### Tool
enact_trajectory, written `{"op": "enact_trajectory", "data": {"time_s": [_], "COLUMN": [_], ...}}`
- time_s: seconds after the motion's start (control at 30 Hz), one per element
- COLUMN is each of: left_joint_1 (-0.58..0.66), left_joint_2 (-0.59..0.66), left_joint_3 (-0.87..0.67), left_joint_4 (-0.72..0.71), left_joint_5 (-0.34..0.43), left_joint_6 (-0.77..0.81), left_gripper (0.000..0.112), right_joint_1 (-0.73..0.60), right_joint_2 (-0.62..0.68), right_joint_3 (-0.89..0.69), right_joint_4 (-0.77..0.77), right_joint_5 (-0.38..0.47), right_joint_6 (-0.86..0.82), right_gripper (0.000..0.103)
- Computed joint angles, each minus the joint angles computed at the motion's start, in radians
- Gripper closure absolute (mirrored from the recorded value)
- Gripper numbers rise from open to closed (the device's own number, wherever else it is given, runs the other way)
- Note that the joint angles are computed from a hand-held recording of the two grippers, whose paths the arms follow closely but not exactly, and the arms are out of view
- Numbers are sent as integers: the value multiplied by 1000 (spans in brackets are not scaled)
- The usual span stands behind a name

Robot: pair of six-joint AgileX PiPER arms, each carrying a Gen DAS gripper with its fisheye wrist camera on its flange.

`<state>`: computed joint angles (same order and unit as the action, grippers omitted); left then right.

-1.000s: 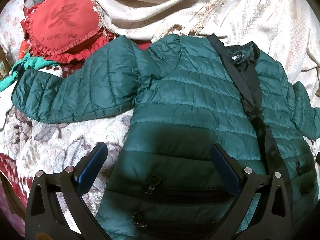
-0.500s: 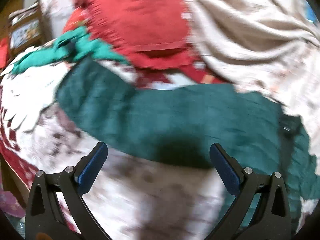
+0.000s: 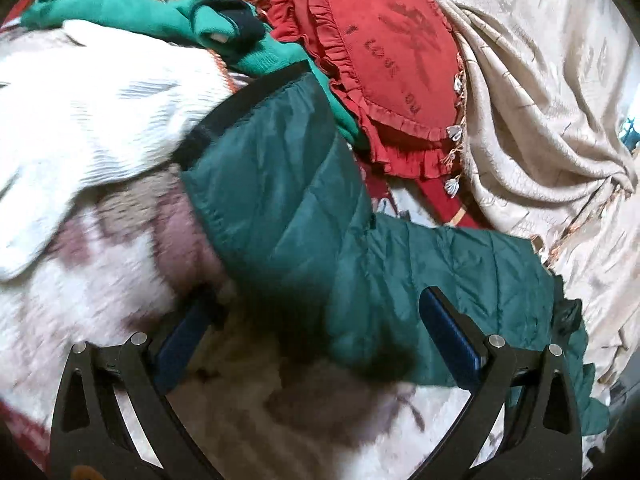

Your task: Fold large clothes

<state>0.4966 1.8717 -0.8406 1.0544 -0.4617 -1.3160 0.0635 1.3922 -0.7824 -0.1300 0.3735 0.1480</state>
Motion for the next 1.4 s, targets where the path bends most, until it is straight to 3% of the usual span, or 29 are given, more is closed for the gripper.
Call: {"op": "enact_trajectory", "data": {"time_s": [0.1, 0.17, 0.2, 0.23, 0.27, 0.37, 0.5, 0.53, 0.67, 0.73, 0.8, 0.87, 1.03, 1.13, 1.27, 1.4], "left_joint_1": [-5, 0, 12, 19, 26, 32, 4, -1, -32, -56, -76, -87, -167, -235, -377, -598], "left_joint_2": [36, 57, 63, 69, 66, 71, 100, 110, 132, 136, 125, 83, -117, -233, -298, -242], "left_joint_3": [-53, -93, -103, -113, -116, -146, -228, -247, -301, -336, -350, -318, -157, -95, -130, -263], "left_joint_4": [32, 74, 85, 90, 97, 116, 249, 280, 386, 518, 636, 593, 225, 138, 266, 427], "left_joint_5": [-38, -65, -100, -124, -136, -119, 18, 37, 111, 152, 181, 186, 246, 238, 237, 303], "left_joint_6": [-37, -83, -98, -105, -111, -145, -291, -327, -438, -561, -660, -599, -235, -182, -345, -538], "left_gripper": [14, 44, 54, 75, 89, 90, 86, 80, 79, 79, 94, 102, 103, 103, 103, 103], "right_joint_1": [1, -2, -4, -4, -2, -3, -3, -3, -6, -12, -17, -22, -73, -106, -180, -251], "right_joint_2": [17, 27, 30, 33, 34, 35, 38, 38, 46, 48, 46, 34, -14, -40, -71, -100], "right_joint_3": [-8, -15, -16, -18, -19, -20, -21, -22, -27, -28, -30, -28, -16, -3, 15, 40], "right_joint_4": [18, 57, 75, 89, 95, 142, 158, 154, 151, 152, 133, 74, 82, 83, 181, 247], "right_joint_5": [-2, 2, 2, 3, 3, 6, 5, 6, 11, 11, 15, 17, 42, 53, 83, 100], "right_joint_6": [-15, -51, -68, -82, -86, -132, -152, -147, -139, -144, -129, -72, -92, -118, -257, -389], "right_gripper": [0, 1, 0, 0, 0, 0, 0, 0, 1, 0, 0, 1, 1, 1, 1, 0]}}
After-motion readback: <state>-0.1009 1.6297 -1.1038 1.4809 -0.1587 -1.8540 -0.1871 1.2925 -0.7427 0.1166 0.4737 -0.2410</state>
